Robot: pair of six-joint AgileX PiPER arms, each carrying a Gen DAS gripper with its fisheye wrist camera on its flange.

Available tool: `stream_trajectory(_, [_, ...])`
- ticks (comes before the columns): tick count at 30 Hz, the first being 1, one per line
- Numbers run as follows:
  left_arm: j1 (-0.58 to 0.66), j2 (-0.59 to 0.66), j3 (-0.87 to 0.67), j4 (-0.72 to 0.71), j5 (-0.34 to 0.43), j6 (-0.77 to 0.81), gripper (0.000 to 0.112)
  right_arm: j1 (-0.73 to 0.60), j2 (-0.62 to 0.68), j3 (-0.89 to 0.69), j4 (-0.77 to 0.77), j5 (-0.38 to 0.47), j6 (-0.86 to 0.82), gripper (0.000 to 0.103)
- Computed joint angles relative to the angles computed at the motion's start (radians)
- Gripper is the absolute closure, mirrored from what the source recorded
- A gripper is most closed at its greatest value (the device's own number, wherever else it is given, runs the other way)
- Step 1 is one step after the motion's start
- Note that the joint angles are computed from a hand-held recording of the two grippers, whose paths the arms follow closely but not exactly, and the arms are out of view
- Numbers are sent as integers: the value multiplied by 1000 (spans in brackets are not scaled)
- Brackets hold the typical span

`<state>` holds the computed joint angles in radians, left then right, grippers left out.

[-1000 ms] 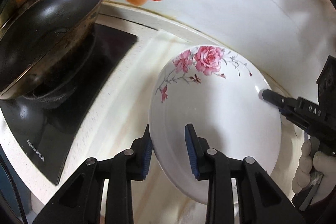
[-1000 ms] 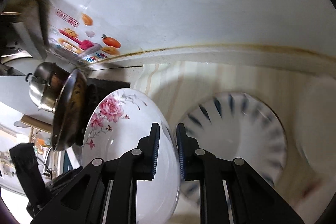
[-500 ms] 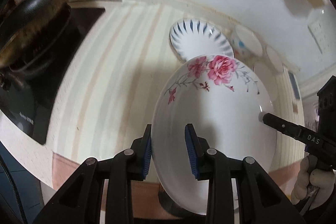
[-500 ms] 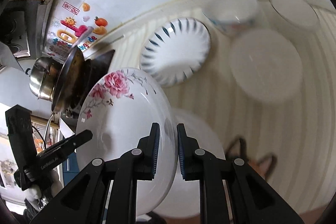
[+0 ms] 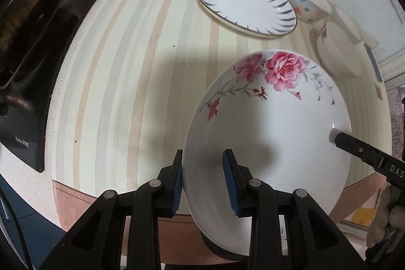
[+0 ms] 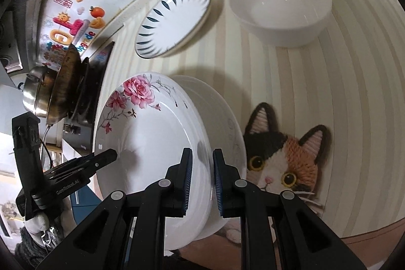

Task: Organize plates and bowls
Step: 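Carry the stacked plates with both tools toward the blue-striped plate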

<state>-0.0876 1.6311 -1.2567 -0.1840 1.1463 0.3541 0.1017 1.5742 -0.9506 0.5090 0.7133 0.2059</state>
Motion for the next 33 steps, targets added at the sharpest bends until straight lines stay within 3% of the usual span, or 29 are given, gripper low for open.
stream_trajectory(16, [-103,15,22,106,-55,-110,85,-19,58,-57,-48,31,-6,85])
stream_trajectory(23, [-117,11,31,127,-59,-147,85,16,93,-130,-140,106,58,85])
stream_trajectory(33, [-109,43,-15,123,-18,-160,85,12,126,-188,-141,222,88,83])
